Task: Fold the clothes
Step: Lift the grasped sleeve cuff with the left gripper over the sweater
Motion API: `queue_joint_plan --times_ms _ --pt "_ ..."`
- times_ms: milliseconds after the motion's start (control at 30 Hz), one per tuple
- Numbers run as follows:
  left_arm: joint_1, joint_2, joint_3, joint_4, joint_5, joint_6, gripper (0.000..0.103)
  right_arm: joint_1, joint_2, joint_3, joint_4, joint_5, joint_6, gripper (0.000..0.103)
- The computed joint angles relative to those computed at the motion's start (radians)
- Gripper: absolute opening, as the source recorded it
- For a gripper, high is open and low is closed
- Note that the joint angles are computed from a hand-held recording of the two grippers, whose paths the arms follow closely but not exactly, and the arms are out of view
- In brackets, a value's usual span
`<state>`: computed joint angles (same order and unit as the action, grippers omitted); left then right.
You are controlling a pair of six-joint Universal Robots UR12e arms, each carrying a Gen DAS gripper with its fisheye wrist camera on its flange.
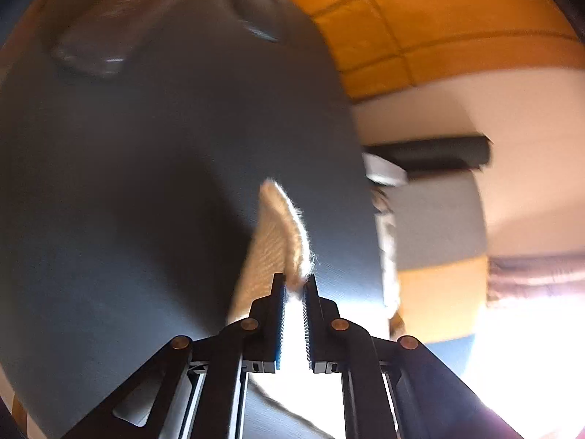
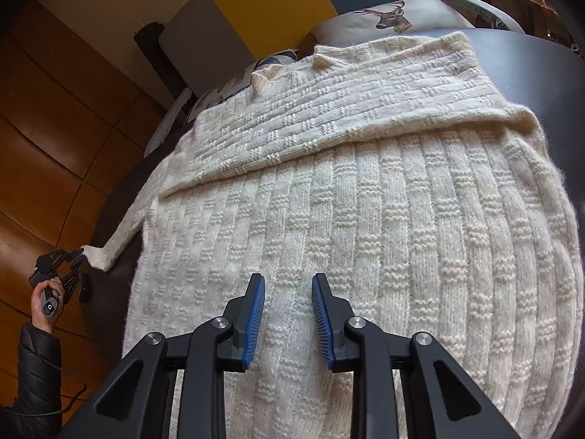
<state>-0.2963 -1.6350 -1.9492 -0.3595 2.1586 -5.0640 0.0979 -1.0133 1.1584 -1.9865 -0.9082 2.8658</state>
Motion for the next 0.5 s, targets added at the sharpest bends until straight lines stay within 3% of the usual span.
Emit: queue_joint_plan --times_ms 100,267,500 --pt "0.003 -0.048 0.071 0.057 -0.036 0.122 0.009 -0.002 -0.002 0.002 -0.002 0.005 0.005 0.027" --pt "0.027 -0.150 0.218 0.152 -0.163 0.300 0.009 -0.003 -0.005 0.008 -0.024 0.009 0.000 0.027" --pt "0.023 -0.316 0.476 0.158 -0.348 0.481 0.009 -0.012 0.000 0.005 -0.046 0.030 0.007 0.027"
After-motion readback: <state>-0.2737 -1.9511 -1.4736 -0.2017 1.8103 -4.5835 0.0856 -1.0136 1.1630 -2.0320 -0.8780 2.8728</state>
